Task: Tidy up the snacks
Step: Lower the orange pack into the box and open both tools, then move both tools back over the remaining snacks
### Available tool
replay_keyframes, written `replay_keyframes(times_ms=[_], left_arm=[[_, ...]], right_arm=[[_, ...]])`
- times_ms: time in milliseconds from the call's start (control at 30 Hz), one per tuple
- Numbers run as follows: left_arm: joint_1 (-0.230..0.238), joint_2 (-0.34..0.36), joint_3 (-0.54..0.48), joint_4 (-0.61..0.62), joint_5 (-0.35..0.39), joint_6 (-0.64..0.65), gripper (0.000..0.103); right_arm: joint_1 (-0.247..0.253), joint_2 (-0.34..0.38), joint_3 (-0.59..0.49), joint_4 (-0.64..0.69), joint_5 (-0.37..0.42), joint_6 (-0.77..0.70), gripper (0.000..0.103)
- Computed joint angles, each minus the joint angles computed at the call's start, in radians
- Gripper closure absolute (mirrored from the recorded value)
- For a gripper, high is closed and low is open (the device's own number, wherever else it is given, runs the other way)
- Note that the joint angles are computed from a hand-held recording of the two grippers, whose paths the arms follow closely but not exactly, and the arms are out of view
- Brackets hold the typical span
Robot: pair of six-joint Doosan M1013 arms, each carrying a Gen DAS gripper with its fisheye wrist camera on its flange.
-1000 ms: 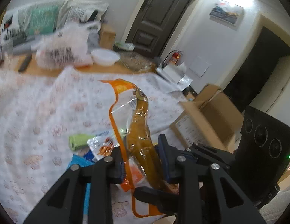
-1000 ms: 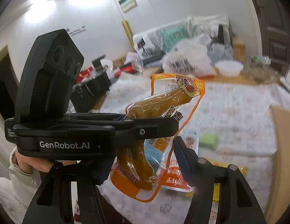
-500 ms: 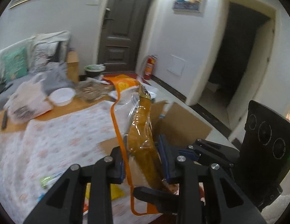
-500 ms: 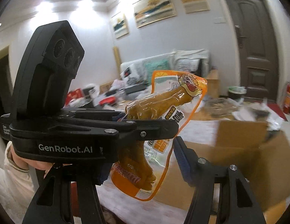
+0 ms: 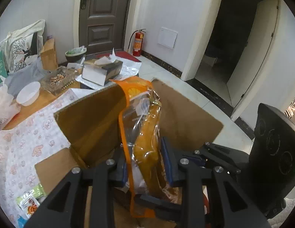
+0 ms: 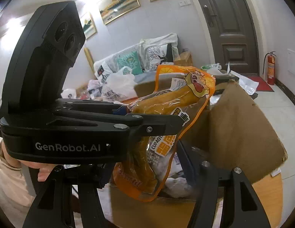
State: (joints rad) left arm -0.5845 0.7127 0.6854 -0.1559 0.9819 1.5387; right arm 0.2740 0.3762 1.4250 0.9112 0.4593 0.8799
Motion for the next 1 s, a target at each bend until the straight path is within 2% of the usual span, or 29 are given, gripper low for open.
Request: replay_keyframes(times_ms=[200,267,333,700,1000], left_arm=[[0.005,0.016,-0.019,-0.011,0.013,-0.002,0.072],[0.004,0.017,-0.020,0.001,0.009,-0.008,0.058],[0.006,0.010,-0.008,-0.001,-0.007,-0.011,0.054],[0.012,-0.009,0.027,0.016,-0.030,-0.029,0.052],[0.026,-0.038,0.076,0.003,-0.063,-0.041,0.052]], right_arm=[[0.005,0.001,-0.001,-0.073,-0.019,0.039,0.043],[0.009,-0.007,0.011,-0.105,-0.041,0.055,0.042],[0.017,-0.013,0.017,-0.170,-0.057,0.096,0.037],[0.028,0.008,-0.022,-0.338,-0.070,0.253,0.034],[0.036,0.022,-0.052,-0.411,-0.035,0.316,0.035]])
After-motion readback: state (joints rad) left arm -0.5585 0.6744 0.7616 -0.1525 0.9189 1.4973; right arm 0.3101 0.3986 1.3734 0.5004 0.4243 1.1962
